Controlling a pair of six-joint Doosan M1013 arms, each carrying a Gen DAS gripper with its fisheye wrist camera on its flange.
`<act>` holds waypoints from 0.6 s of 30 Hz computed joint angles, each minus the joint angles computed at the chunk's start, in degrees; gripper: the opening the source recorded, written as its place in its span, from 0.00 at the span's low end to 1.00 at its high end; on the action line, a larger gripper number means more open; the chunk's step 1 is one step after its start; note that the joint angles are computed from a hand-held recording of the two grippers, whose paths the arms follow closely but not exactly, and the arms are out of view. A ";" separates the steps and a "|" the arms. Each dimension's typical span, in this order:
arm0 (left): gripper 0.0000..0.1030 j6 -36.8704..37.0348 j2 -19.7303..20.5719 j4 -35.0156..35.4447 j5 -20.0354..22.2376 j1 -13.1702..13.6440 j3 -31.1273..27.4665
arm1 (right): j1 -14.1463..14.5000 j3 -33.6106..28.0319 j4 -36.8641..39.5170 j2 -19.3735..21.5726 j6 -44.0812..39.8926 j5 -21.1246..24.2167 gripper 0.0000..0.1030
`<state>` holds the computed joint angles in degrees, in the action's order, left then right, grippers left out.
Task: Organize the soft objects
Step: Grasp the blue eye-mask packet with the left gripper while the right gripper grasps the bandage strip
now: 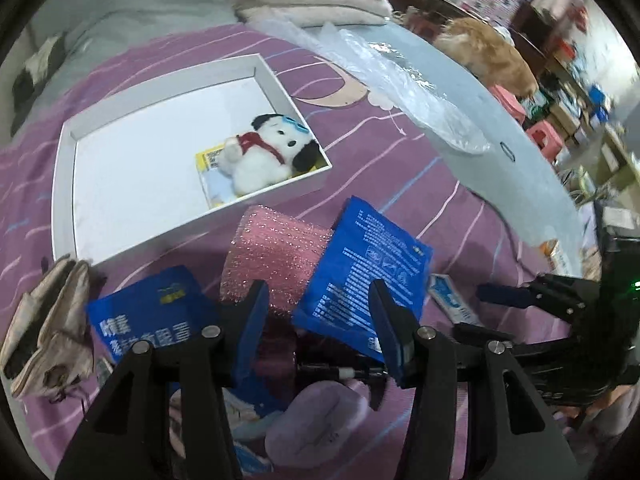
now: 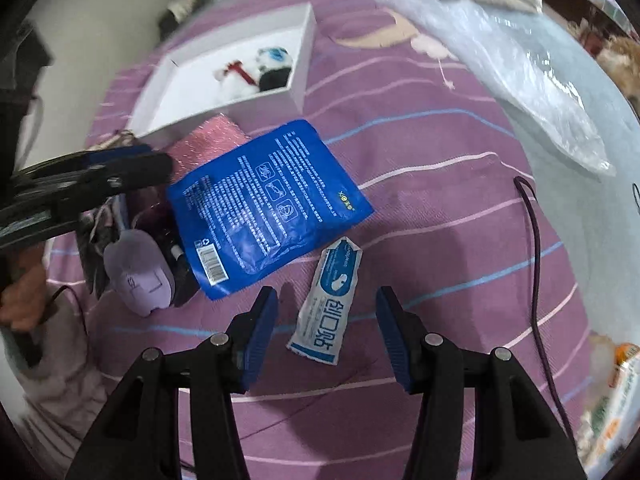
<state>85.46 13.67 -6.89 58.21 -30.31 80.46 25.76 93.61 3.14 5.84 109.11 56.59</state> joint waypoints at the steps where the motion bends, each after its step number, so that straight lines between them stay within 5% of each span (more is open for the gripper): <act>1: 0.52 0.18 -0.18 1.81 -1.35 -0.50 0.55 | 0.01 1.07 -0.11 -0.52 -0.35 -1.43 0.52; 4: 0.52 3.11 0.20 4.21 -2.57 -1.32 0.77 | 0.57 3.22 -1.49 -1.28 -1.02 -4.00 0.52; 11: 0.52 10.32 4.40 6.87 5.36 -2.71 -3.37 | -0.12 6.68 3.76 -2.70 -3.32 -10.79 0.73; 18: 0.78 11.60 6.66 9.81 8.54 -4.60 -5.18 | -0.26 7.47 6.50 -2.68 -4.38 -11.06 0.76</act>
<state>97.06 20.33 2.92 66.75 -34.91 75.28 25.50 101.07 9.64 3.17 104.73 45.53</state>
